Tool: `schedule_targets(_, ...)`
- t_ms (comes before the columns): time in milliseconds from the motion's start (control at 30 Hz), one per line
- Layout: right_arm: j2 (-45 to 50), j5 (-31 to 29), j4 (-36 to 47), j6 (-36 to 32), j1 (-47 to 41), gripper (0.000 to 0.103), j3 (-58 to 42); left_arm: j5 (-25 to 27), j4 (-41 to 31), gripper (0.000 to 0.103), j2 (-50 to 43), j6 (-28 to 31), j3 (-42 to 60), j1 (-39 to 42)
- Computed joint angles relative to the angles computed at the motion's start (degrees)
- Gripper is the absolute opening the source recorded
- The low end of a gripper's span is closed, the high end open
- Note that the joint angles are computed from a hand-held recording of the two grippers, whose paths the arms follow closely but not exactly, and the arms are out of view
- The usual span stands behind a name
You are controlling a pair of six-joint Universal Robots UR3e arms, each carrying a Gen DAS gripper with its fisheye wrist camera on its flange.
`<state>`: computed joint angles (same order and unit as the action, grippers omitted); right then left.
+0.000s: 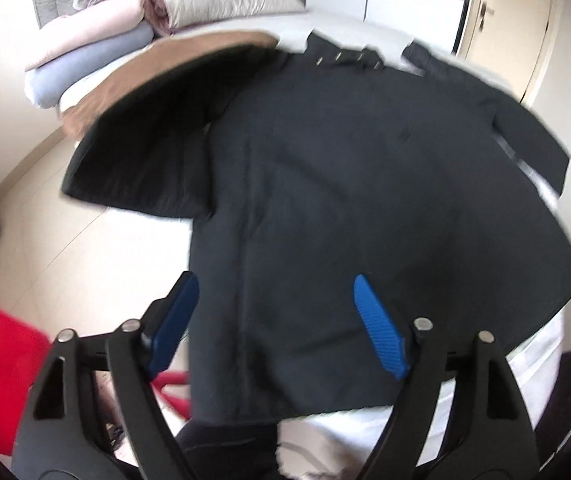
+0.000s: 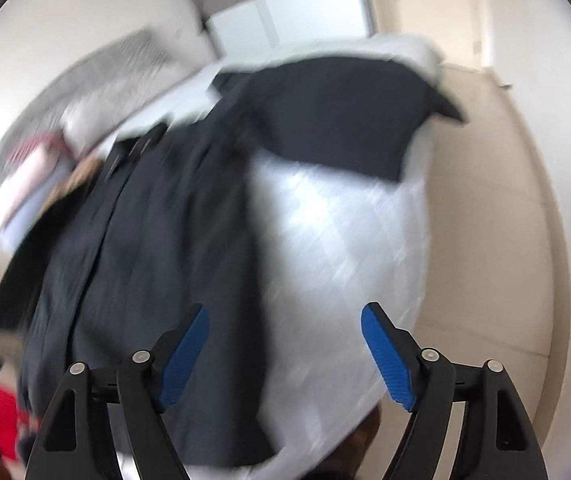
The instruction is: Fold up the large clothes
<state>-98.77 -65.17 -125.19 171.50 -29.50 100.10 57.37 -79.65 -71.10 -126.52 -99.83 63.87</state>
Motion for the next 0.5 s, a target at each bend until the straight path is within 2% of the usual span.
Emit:
schedule_targets(33,2.99,-0.82,-4.88,2.39,-0.34,0.082,-0.85,-0.37,0.39,0.084,-0.38,-1.29,0.54,-1.04)
schedule_targets(67,7.18,-2.19,-9.38,5.21,-0.48,0.083,-3.08,-0.48,3.60,0.084,-2.17,-5.07,1.17,-4.48)
schedule_targets(167,19.71,-5.23,-14.43,10.76,-0.07,0.083,-13.33,2.13,13.13,0.084,-8.09,-15.21,2.77,-15.17)
schedule_targets(300,35.66,-7.04,-14.05,16.15,0.43,0.083,-30.21,5.90,19.65,0.084,-20.01,-23.67,8.51,-26.90)
schedule_targets(433,50.20,-3.57,-10.20,23.69,-0.63,0.082,-47.63,6.96,35.77,0.084,-28.98,-32.71,6.91,-35.02)
schedule_targets(467,52.70,-1.37,-9.86,25.79,-1.13,0.079,-50.04,7.10,40.57,0.084,-30.93,-34.52,5.85,-36.35)
schedule_targets(500,53.27,0.61,-9.67,26.60,-1.48,0.054,-50.05,7.71,43.14,0.084,-31.98,-35.75,5.51,-37.68)
